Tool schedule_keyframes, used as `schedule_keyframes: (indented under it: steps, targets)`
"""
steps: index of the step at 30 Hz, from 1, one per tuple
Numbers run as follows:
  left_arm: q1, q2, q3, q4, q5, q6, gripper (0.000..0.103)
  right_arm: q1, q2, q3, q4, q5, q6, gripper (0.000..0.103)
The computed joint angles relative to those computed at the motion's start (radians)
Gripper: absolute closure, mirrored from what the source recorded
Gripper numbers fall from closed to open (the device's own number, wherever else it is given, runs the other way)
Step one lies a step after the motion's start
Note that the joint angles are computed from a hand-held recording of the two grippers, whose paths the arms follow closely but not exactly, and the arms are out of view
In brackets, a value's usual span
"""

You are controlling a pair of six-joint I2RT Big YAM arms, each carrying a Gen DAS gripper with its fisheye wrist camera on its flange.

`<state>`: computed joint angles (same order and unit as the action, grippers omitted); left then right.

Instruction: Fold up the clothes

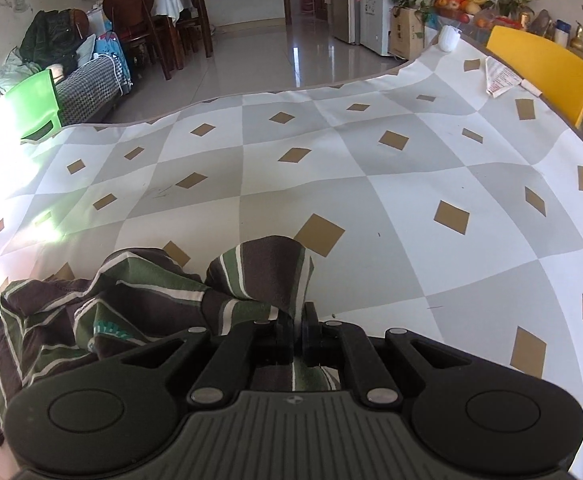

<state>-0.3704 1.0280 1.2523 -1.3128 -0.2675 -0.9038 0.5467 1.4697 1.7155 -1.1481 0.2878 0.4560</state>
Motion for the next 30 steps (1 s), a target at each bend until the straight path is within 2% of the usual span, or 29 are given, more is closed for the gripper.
schedule_keyframes:
  steps: [1, 2, 3, 5, 8, 13, 16, 21, 24, 30]
  targets:
    - [-0.002, -0.004, -0.005, 0.016, 0.032, 0.001, 0.084, -0.006, -0.006, -0.004, 0.0, -0.016, 0.013, 0.094]
    - [-0.007, -0.008, -0.008, 0.031, 0.06, -0.004, 0.078, -0.011, -0.015, -0.012, 0.006, -0.025, 0.027, 0.08]
    - [-0.014, -0.012, -0.015, 0.054, 0.103, -0.013, 0.073, -0.015, -0.024, -0.02, 0.012, -0.035, 0.042, 0.073]
    - [-0.033, -0.014, -0.022, 0.092, 0.15, -0.019, 0.067, -0.022, -0.039, -0.031, 0.019, -0.05, 0.058, 0.068]
    - [-0.079, -0.003, -0.024, 0.126, 0.181, -0.037, 0.047, -0.026, -0.057, -0.042, 0.028, -0.079, 0.045, 0.062]
    - [-0.127, 0.02, -0.039, 0.19, 0.246, -0.082, 0.04, -0.042, -0.069, -0.055, 0.006, -0.143, 0.037, 0.057]
    - [-0.143, 0.033, -0.042, 0.215, 0.264, -0.109, 0.038, -0.069, -0.07, -0.062, -0.029, -0.224, 0.071, 0.056]
    - [-0.158, 0.05, -0.049, 0.286, 0.278, -0.14, 0.031, -0.11, -0.082, -0.091, -0.06, -0.301, 0.146, 0.055]
    - [-0.164, 0.066, -0.047, 0.318, 0.279, -0.157, 0.029, -0.126, -0.088, -0.108, -0.072, -0.322, 0.164, 0.054]
    - [-0.174, 0.094, -0.044, 0.361, 0.273, -0.19, 0.028, -0.136, -0.083, -0.131, -0.099, -0.333, 0.145, 0.053]
